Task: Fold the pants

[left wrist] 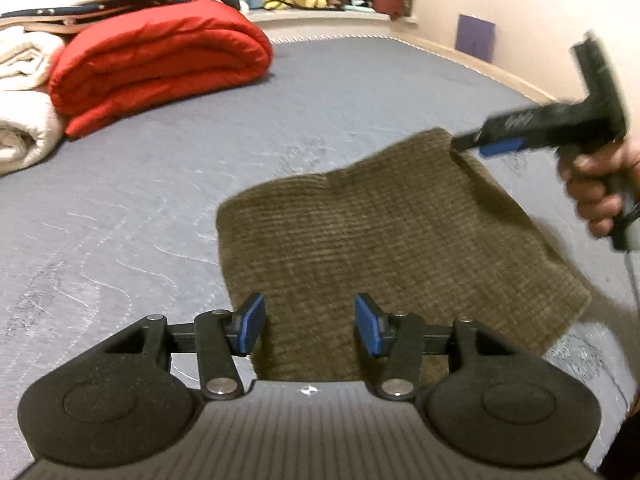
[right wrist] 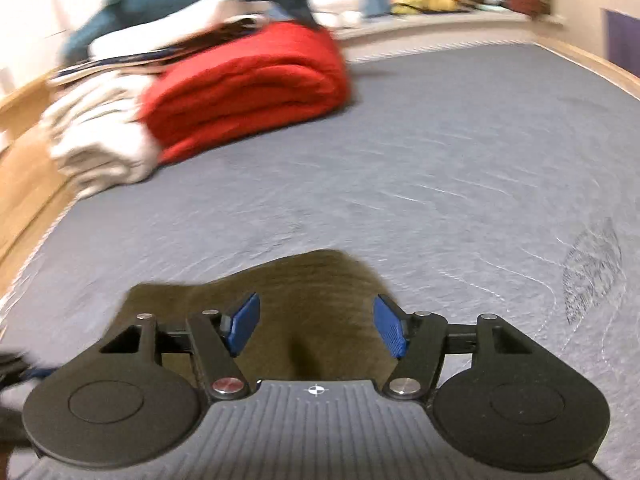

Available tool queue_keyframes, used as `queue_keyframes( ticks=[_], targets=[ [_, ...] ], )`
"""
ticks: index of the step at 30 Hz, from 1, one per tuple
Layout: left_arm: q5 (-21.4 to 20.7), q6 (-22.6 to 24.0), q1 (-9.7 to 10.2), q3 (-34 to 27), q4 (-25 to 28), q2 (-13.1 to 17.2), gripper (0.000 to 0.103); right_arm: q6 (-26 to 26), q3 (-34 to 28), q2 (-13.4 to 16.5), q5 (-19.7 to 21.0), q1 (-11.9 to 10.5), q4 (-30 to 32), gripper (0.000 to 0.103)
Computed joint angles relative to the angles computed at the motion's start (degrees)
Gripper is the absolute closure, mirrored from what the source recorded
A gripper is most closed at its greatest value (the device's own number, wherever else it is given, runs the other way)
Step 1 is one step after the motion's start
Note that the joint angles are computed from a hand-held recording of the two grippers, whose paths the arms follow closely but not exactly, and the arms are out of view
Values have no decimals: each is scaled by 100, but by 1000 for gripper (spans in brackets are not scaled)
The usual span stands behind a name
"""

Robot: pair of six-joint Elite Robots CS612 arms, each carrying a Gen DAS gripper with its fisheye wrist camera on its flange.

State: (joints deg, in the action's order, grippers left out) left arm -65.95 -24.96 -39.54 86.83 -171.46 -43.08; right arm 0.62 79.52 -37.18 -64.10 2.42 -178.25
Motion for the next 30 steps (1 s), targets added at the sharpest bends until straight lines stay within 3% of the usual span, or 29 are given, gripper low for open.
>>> queue_keyframes(
  ticks=[4, 8, 10, 11, 12, 16, 20, 23, 26, 30],
  targets=[
    [205, -74, -13, -124, 180, 27, 48, -195, -485, 395, -850, 223, 198, 41],
    [255, -120, -18, -201, 271, 49, 48, 153, -839, 641, -1267, 343, 246, 40],
    [120, -165, 2, -279, 588, 61, 48, 94, -878, 701, -1521, 399, 175, 40],
    [-14, -254, 24, -367, 1036, 74, 47, 65, -874, 713, -1614, 417, 162, 40],
    [-81, -241, 32, -421, 1298, 117, 45, 108, -870, 718, -1627, 420, 178, 40],
    [-75, -280, 16, -416, 1374, 54, 44, 315, -910, 726, -1495, 399, 262, 40],
    [60, -532, 3, -241, 954, -29, 13, 258, -582, 517, -1511, 356, -71, 22],
    [-51, -879, 45, -164, 838, -46, 13, 199, -162, 264, -1321, 246, -347, 17],
    [-498, -1146, 148, -115, 635, -9, 13, -194, 303, 4, -882, 92, -187, 15],
    [-1409, -1431, 308, -126, 454, 113, 12, -578, 824, -293, -491, -96, 370, 8]
  ],
)
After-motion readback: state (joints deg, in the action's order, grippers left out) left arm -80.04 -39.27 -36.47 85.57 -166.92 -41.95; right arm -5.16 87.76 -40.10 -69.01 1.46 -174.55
